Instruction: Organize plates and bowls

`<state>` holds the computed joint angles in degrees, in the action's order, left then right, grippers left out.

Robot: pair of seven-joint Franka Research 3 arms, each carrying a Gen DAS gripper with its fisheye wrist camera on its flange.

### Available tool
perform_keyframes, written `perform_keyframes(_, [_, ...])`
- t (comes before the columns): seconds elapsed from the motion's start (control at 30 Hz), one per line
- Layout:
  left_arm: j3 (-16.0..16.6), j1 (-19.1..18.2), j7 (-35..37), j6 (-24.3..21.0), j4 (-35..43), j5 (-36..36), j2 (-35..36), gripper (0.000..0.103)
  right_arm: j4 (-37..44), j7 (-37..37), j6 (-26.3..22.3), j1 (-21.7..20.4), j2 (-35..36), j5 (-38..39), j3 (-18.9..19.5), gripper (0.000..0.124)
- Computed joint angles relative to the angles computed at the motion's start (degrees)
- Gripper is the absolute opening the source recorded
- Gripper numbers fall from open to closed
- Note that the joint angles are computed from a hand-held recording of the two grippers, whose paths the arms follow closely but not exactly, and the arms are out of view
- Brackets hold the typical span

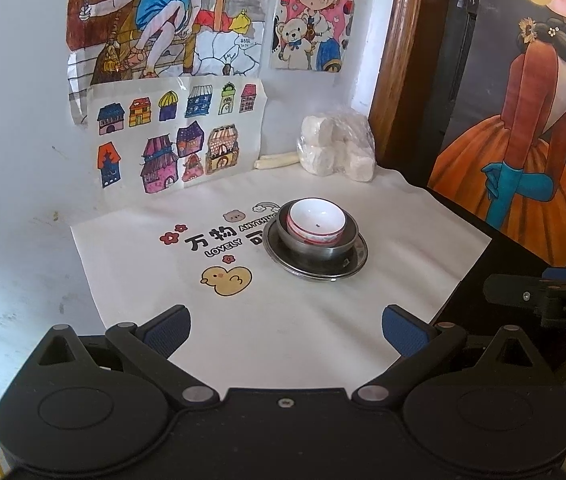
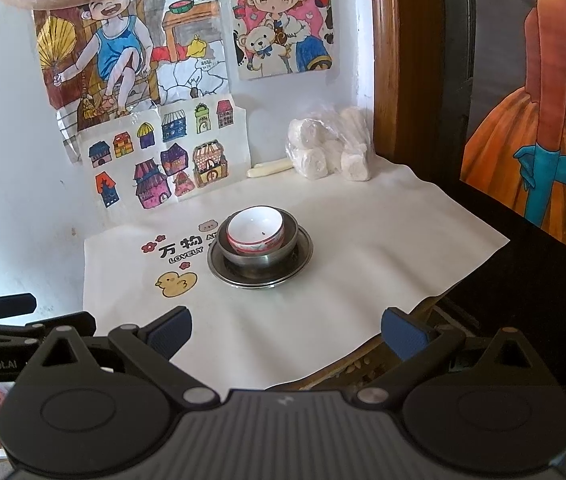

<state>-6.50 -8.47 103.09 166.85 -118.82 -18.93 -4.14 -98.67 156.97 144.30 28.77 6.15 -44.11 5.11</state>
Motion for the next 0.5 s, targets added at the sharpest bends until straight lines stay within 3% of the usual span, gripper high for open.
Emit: perform_keyframes(0.5, [-1.2,1.3,-1.1,-1.4,3.2,0.4,2.9,0.102,2.2,-2.5,0.3,0.1,2.3,2.3,-1.1,0.103])
